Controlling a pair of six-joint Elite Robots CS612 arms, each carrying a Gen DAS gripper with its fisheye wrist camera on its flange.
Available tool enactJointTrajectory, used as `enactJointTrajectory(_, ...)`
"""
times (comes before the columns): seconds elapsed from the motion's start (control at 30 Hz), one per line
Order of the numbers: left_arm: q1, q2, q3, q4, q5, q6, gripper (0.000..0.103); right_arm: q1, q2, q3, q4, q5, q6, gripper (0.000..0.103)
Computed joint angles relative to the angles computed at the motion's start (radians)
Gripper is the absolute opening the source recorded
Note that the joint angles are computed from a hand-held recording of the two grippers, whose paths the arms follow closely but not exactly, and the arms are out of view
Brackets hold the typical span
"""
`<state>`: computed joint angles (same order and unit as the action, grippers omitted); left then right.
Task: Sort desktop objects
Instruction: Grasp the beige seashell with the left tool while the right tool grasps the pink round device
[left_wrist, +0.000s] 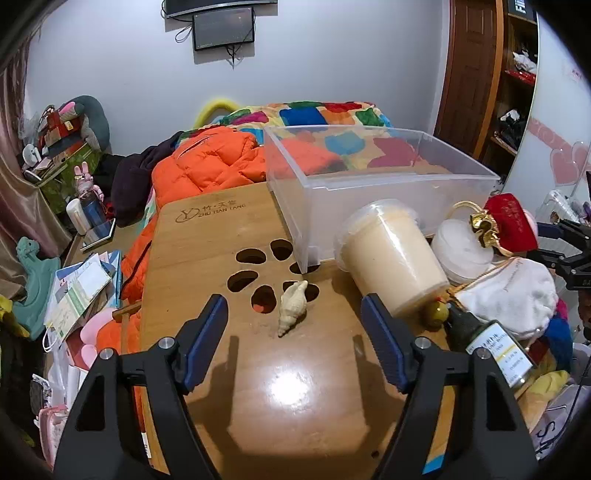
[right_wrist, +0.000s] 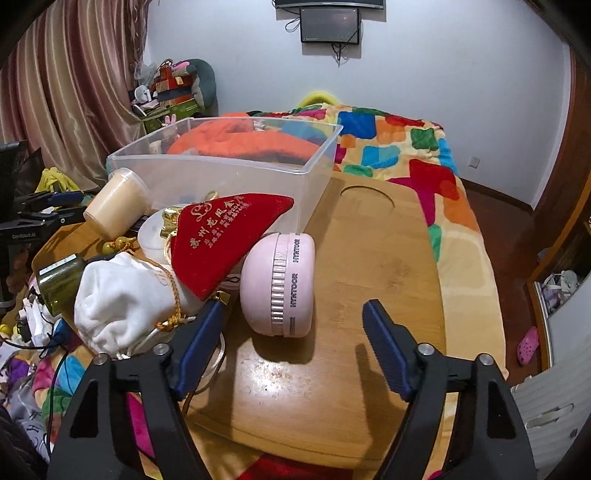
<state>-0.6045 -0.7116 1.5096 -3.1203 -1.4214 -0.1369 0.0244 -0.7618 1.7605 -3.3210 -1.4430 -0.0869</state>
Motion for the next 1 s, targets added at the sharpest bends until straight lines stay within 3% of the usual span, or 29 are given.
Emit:
enactJointTrajectory(0.2,0.002,0.014,-0.035,0.061,0.003,0.013,0.059,0.003,0.007,-0.019,0.026,0.022,-0.010,0.065)
enactJointTrajectory(0.87,0.009,0.041,-0.079,0.128,-0.024,0.021,0.045,0.002,0.023,-0.065,0.104,0.067,-0.009,0.055)
enactJointTrajectory(1.0,0.012,0.041,-0.082,0.133,-0.046,0.012,0.038,0.001,0.023,-0.065,0.107,0.068,-0.008,0.044)
